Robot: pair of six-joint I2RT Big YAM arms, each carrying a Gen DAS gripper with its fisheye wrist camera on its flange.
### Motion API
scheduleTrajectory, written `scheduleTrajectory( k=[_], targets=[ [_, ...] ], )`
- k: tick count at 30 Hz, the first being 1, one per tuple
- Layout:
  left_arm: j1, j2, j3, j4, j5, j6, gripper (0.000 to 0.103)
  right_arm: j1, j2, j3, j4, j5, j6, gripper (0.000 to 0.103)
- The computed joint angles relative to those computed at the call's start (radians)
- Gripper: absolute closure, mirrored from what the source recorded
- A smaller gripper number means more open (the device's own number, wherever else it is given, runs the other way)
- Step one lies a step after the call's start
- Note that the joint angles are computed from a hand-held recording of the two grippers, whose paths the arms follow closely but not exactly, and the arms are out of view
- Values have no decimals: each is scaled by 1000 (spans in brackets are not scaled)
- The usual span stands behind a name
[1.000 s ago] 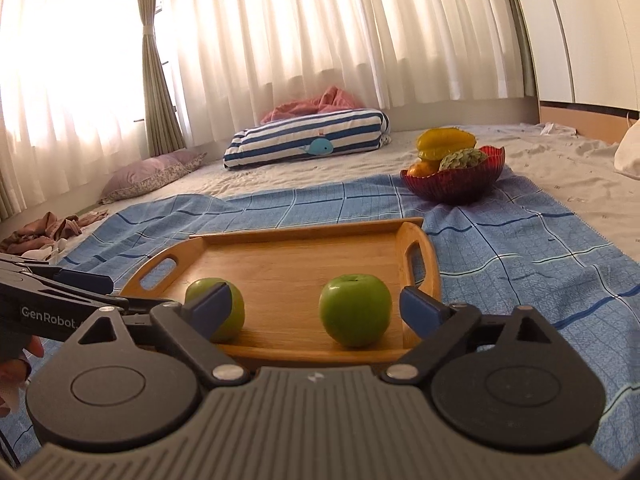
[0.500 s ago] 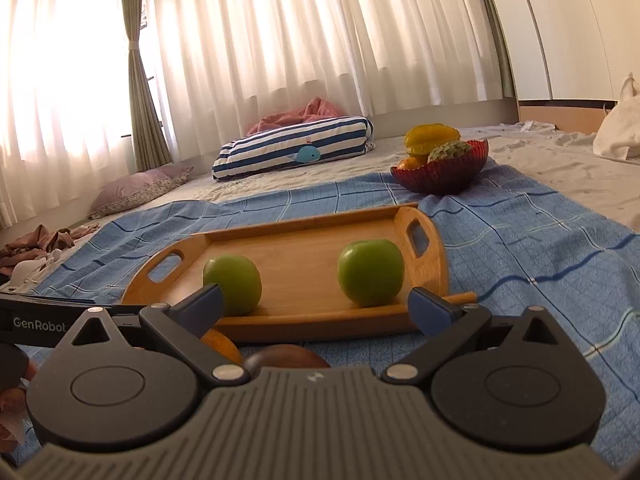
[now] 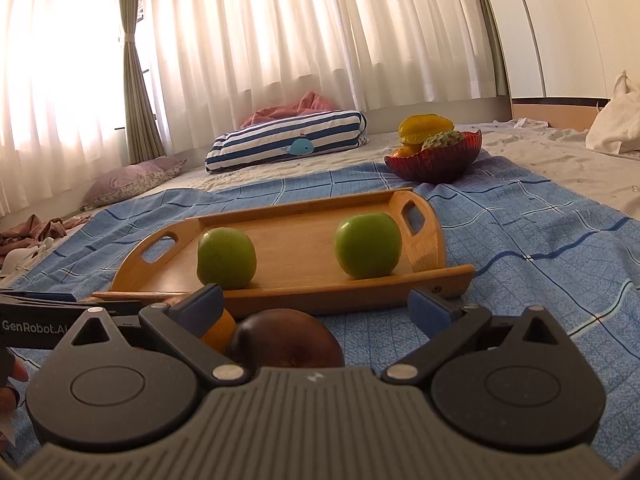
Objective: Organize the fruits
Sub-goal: 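Withdraw both grippers from the tray and move them toward the tomato and dark fruit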
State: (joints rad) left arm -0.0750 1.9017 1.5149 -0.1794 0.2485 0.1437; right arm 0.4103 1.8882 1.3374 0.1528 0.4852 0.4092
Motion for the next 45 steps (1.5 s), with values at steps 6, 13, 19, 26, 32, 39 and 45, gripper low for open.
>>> scheduleTrajectory(
  k=[6, 13, 19, 26, 32, 39, 45],
  targets=[
    [1, -2, -23, 39, -17, 14, 1, 4, 11, -1, 10, 6, -16, 0],
    [-1, -6, -46, 73, -21, 28, 0, 10, 11, -27, 67, 26, -25, 0],
    [3, -8, -63, 100, -12, 30, 0, 25, 10, -75, 187, 52, -69, 14],
    [4, -16, -82, 115, -20, 38, 6, 23, 15, -80, 205, 22, -93, 22],
    [6, -40, -111, 106, 22, 51, 23, 19, 12, -94, 228, -9, -96, 28],
    [4, -50, -129, 73, 46, 69, 31, 30, -7, -113, 184, -48, -55, 34],
    [0, -40, -121, 65, 44, 60, 32, 32, -6, -114, 164, -45, -38, 34]
  ],
)
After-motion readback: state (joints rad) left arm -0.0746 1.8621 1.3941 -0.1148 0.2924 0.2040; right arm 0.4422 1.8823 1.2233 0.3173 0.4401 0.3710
